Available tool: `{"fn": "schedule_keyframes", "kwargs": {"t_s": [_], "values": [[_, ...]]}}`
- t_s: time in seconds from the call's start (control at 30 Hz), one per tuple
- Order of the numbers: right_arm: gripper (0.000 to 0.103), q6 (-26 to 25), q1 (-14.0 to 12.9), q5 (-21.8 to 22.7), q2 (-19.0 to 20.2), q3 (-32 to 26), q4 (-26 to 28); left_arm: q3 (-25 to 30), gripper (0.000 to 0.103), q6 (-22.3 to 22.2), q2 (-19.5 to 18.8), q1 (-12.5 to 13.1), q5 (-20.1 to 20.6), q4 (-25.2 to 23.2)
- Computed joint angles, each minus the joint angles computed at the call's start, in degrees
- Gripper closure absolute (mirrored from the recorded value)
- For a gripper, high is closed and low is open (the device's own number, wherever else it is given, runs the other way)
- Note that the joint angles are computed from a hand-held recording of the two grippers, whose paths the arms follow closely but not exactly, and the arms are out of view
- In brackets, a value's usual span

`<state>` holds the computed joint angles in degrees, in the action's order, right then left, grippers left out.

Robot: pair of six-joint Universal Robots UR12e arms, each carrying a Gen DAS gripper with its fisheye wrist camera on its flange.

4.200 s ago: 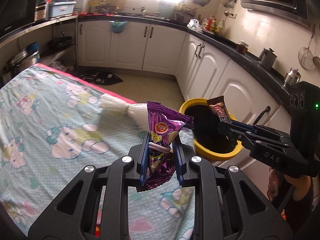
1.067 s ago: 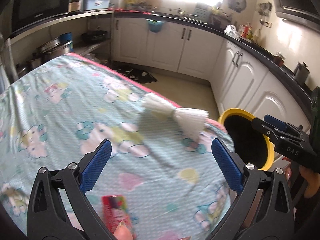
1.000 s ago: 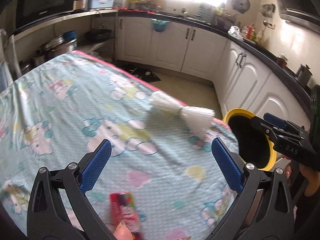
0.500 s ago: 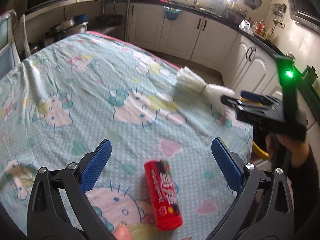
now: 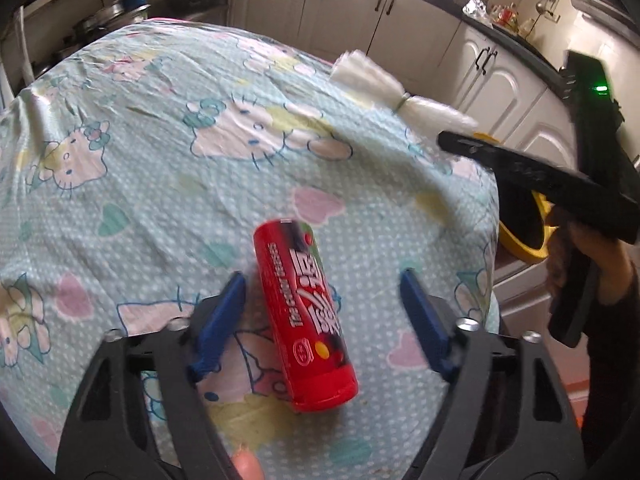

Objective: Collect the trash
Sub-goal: 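Grasp the white tied plastic bundle with the right tool while the left tool grasps the red candy tube, then carry the white bundle and red candy tube over the yellow bin with both tools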

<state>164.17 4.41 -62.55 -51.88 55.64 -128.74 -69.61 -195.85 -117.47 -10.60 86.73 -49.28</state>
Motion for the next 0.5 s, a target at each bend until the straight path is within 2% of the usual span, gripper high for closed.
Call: {"fn": "schedule_keyframes", "kwargs": {"t_s": [0.13, 0.17, 0.33, 0.5], "values": [[0.091, 1.03, -0.74, 1.71, -2.31, 3.48, -2.41, -0.27, 0.063, 1.28, 0.0, -0.22, 0.55, -0.3], [0.091, 1.37, -0.93, 2.1, -2.94, 4.43, -3.36, -0.35, 0.078, 1.17, 0.01, -0.1, 0.04, -0.07], [0.092, 3.81, -2.12, 4.76, -5.35, 7.81, -7.12, 0.13, 0.079, 3.45, -0.14, -0.45, -0.61, 1.4], [0.092, 5.82, -2.98, 5.27, -6.98, 9.58, -10.13, 2.24, 0.079, 5.21, -0.98, -1.17, -0.99, 3.65]]}}
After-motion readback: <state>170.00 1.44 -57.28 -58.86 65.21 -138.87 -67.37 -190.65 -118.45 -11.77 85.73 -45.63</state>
